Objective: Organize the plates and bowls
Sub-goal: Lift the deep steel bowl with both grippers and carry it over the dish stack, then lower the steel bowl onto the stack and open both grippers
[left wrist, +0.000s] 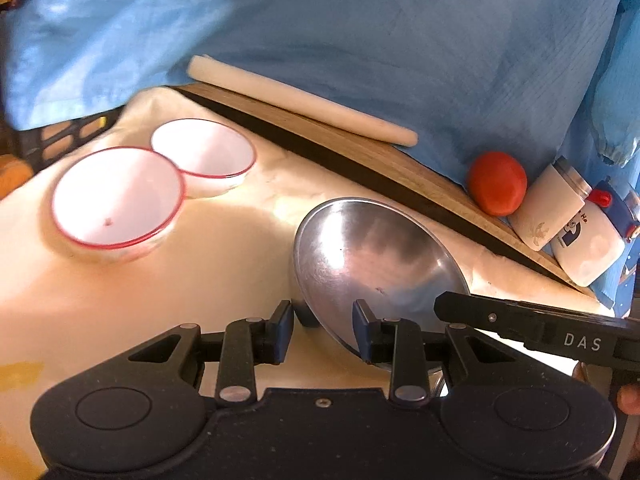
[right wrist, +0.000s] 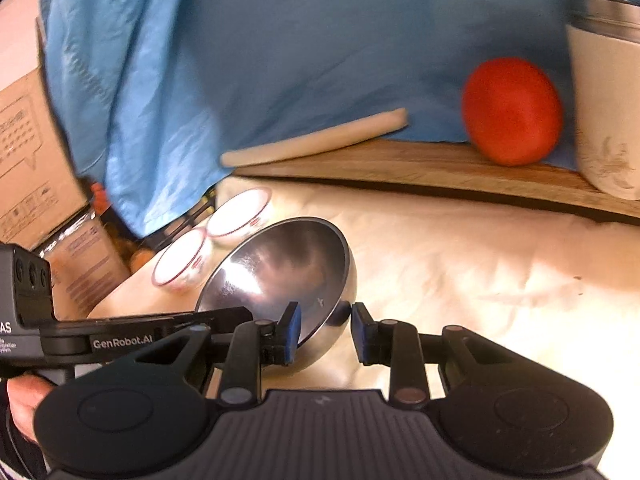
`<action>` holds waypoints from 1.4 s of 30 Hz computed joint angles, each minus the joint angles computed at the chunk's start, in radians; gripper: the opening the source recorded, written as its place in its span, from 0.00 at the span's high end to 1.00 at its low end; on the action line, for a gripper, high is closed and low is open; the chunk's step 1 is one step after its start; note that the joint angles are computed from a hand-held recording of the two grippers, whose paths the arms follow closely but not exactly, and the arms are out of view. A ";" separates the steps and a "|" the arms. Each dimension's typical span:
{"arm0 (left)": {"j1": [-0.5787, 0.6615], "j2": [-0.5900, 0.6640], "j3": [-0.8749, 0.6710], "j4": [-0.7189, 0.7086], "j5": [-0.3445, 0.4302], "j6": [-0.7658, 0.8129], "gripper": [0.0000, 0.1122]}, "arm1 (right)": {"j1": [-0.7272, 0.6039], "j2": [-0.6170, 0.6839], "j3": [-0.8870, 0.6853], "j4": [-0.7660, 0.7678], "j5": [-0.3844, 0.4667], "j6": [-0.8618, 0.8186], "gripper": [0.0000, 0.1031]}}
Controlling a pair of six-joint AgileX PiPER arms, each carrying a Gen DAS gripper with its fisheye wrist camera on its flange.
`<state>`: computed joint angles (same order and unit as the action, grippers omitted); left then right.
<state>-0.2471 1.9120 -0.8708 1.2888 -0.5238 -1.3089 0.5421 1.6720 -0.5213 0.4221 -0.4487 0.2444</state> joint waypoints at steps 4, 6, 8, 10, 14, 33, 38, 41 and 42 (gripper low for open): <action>0.037 -0.029 0.035 0.044 -0.008 -0.014 0.69 | 0.010 0.008 -0.012 -0.014 0.012 0.000 0.69; 0.043 -0.030 0.038 0.045 -0.013 -0.013 0.69 | 0.008 0.011 -0.015 -0.034 0.010 0.016 0.67; 0.044 -0.032 0.041 0.040 -0.012 -0.008 0.69 | 0.001 0.008 -0.015 -0.059 0.016 0.034 0.64; 0.023 -0.028 0.037 0.013 -0.001 0.002 0.69 | 0.008 0.002 -0.011 -0.035 0.015 0.013 0.63; 0.018 -0.036 0.050 -0.022 0.004 0.030 0.67 | 0.055 -0.024 0.020 0.093 -0.010 -0.073 0.50; 0.224 -0.202 0.245 -0.148 -0.065 0.241 0.19 | 0.364 -0.189 0.070 0.752 -0.176 -0.535 0.00; 0.284 -0.189 0.251 -0.284 -0.054 0.346 0.09 | 0.328 -0.132 0.003 0.675 -0.143 -0.484 0.00; 0.266 -0.166 0.249 -0.476 -0.019 0.497 0.09 | 0.291 -0.087 -0.046 0.597 -0.110 -0.436 0.00; 0.260 -0.155 0.248 -0.530 -0.016 0.545 0.09 | 0.276 -0.072 -0.066 0.575 -0.094 -0.432 0.00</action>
